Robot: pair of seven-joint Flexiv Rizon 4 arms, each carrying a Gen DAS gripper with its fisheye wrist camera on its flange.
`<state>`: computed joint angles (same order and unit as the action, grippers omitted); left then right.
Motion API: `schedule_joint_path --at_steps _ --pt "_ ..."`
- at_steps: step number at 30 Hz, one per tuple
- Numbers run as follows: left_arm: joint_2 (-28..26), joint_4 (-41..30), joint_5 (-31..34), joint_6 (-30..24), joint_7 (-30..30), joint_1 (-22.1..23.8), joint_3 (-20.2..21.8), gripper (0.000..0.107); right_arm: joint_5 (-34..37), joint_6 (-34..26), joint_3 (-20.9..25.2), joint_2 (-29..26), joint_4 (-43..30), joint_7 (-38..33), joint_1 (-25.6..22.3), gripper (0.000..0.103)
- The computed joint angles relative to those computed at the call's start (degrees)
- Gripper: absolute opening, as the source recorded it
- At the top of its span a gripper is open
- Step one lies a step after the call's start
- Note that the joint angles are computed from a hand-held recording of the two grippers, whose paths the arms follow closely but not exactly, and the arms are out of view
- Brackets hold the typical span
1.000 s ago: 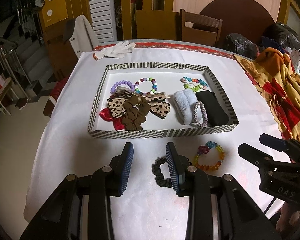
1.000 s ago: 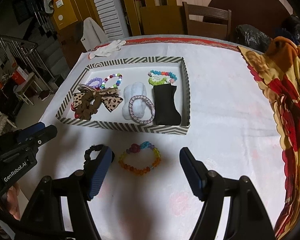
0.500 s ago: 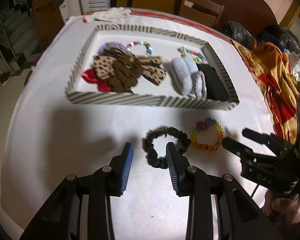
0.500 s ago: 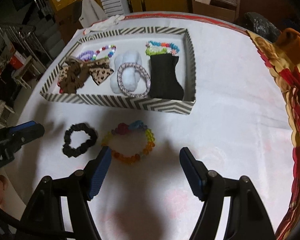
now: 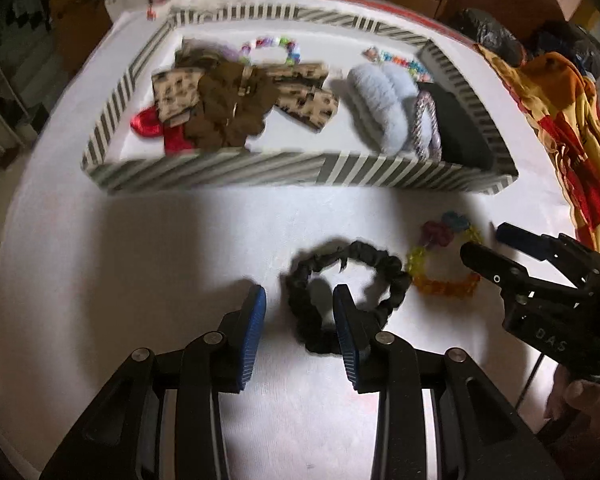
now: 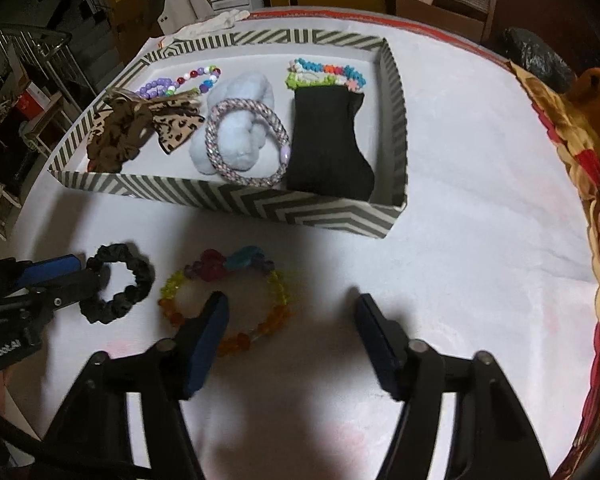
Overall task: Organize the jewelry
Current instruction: 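Grasp the black scrunchie with the left tool while the right tool grasps the orange bead bracelet, then carry the black scrunchie and orange bracelet into the tray and open both tools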
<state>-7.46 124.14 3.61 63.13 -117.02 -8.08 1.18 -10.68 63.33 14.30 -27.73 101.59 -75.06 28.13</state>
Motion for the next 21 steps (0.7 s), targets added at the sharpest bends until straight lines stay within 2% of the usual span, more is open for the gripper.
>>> schedule_joint_path --at_steps 2,4,5,6,7,8,9,12,15,21 --pt "-0.59 -1.24 1.91 -0.92 -1.36 -0.45 0.16 0.026 -1.15 1.74 -0.69 -0.07 0.66 -0.44 0.35 0.050" --pt "-1.00 -1.90 3.16 -1.05 -2.32 -0.73 0.25 0.026 -1.80 2.86 -0.88 -0.32 0.84 -1.00 0.22 0.029" --pt "-1.09 -2.14 4.06 -0.97 -2.98 -0.95 0.40 0.026 -1.21 3.02 -0.26 -0.56 0.51 -1.87 -0.44 0.023" --pt "-1.08 -1.90 3.90 -0.31 -2.79 -0.88 0.35 0.021 -0.40 2.58 0.43 -0.80 -0.09 -2.71 -1.12 0.011" --pt "-1.07 -1.75 3.71 0.07 -2.67 -0.80 0.36 0.008 0.16 2.08 0.79 -0.77 -0.38 -3.27 -1.51 0.010" --pt "-1.11 -1.81 3.56 -0.03 -2.45 -0.67 0.40 0.001 1.08 1.52 1.49 -0.96 -0.96 -4.31 -2.14 0.010" --pt "-0.95 -1.30 1.89 0.18 -1.25 -0.22 0.16 0.000 1.72 1.18 1.83 -1.12 -1.37 -5.05 -2.43 0.009" --pt "-0.44 1.44 -6.66 2.89 4.19 1.26 -1.25 0.000 5.42 -0.15 3.72 -1.38 -3.00 -7.48 -4.13 0.009" --pt "0.75 2.47 -8.97 4.14 5.82 1.21 -1.21 0.000 10.46 -0.31 5.91 -0.56 -3.94 -10.01 -6.19 0.009" --pt "3.91 3.45 -12.75 6.22 10.09 1.39 -1.31 0.000 17.14 -2.07 7.40 1.82 -6.14 -14.34 -7.81 0.009"
